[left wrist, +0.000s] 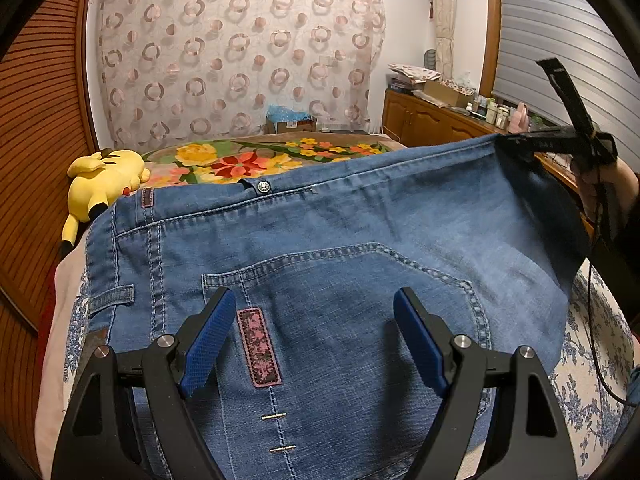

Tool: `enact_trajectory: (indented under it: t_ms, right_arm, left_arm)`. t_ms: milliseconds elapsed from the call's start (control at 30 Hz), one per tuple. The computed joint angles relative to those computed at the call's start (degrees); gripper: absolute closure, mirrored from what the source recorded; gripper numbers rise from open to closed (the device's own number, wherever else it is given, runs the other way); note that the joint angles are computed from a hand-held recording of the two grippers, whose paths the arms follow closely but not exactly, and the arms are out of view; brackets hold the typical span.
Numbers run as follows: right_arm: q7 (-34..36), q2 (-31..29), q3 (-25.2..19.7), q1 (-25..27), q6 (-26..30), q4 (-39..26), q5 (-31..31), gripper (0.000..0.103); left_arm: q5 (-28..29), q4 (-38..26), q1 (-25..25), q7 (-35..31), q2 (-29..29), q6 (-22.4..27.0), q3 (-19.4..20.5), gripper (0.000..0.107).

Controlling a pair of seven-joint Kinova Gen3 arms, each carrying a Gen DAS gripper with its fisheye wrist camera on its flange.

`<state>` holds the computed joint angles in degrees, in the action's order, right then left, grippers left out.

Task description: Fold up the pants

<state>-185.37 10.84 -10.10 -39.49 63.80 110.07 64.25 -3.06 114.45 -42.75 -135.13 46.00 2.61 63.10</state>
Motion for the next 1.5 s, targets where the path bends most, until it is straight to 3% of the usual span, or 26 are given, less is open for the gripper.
enact_trajectory:
  t_ms: [200, 333, 600, 967, 1167, 1267, 1500]
  right_arm:
    - [-7.4, 0.0, -0.5, -1.2, 1.1, 3.0, 6.1, 0.097]
    - [-9.5, 1.7, -0.1, -0.8, 1.7, 3.2, 4.2, 0.07]
    - [-17.3, -1.1, -2.1, -2.3, 0.6, 8.8, 1.7, 0.067]
    - [-28.8, -4.9, -8.9, -9.9, 2.8, 16.3, -8.1, 0.066]
    - [-31.8, -5.3, -9.0, -10.3, 2.2, 17.0, -11.2, 0.065]
    - [-33.0, -3.3, -8.0, -10.5, 3.2, 15.9, -12.4, 0.055]
    - [-34.2, -1.7, -6.7, -9.8, -2.9, 15.5, -9.5, 0.054]
  left_arm:
    - [-0.2, -0.1, -0.2, 0.1, -0.1, 0.0, 0.1, 0.026]
    - [-0.1, -0.2, -0.1, 0.1, -0.2, 0.1, 0.0, 0.026]
    - [0.1, -0.4, 0.0, -0.1, -0.4, 0.3, -0.1, 0.026]
    - [0.5, -0.5, 0.4, -0.9, -0.7, 0.5, -0.2, 0.026]
    - [0.4, 0.3, 0.5, -0.4, -1.1, -0.2, -0.3, 0.026]
    - [0.1, 0.8, 0.5, 0.0, -1.3, -0.8, -0.3, 0.026]
    - [-0.9, 0.9, 0.6, 0.9, -1.4, -0.9, -0.4, 0.026]
